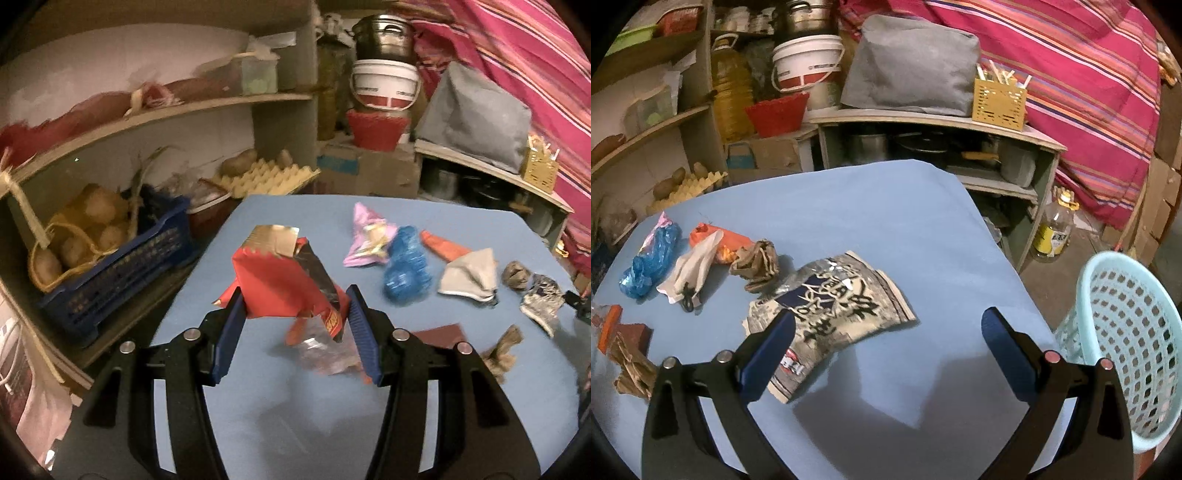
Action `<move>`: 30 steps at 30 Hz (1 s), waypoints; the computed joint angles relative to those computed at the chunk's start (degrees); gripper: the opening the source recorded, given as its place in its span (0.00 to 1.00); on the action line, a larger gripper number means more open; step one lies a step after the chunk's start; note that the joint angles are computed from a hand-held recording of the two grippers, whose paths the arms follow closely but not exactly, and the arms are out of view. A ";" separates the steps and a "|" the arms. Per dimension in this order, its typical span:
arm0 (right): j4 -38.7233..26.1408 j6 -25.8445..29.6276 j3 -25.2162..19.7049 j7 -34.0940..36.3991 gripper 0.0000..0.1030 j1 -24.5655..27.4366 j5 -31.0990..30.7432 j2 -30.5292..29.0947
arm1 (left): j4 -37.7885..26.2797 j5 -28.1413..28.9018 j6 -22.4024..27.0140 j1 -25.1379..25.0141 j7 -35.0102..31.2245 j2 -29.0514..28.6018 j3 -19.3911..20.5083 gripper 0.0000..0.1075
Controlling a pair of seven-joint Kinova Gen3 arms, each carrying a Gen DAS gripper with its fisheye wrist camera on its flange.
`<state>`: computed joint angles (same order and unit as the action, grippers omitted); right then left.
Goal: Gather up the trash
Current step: 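Grasp the red foil packet with the left tool while the right tool grasps the printed wrapper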
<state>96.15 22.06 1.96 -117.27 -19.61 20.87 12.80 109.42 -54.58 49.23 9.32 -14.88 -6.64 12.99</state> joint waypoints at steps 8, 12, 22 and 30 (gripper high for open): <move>-5.91 7.15 -2.28 6.49 0.96 0.08 -3.68 3.61 | -4.74 -2.84 0.98 4.12 1.96 5.48 0.25 0.50; -9.07 10.02 -1.91 6.30 0.96 0.02 -4.66 5.72 | -6.62 -3.01 0.72 6.50 1.59 7.68 -1.60 0.50; -13.24 13.90 -6.49 18.23 0.59 7.15 -17.47 8.41 | -9.84 -3.46 0.65 10.84 0.60 11.13 -4.22 0.50; -10.65 10.05 -8.21 26.27 0.21 10.49 -25.32 6.90 | -11.91 -3.84 0.90 13.66 0.56 12.86 -5.22 0.50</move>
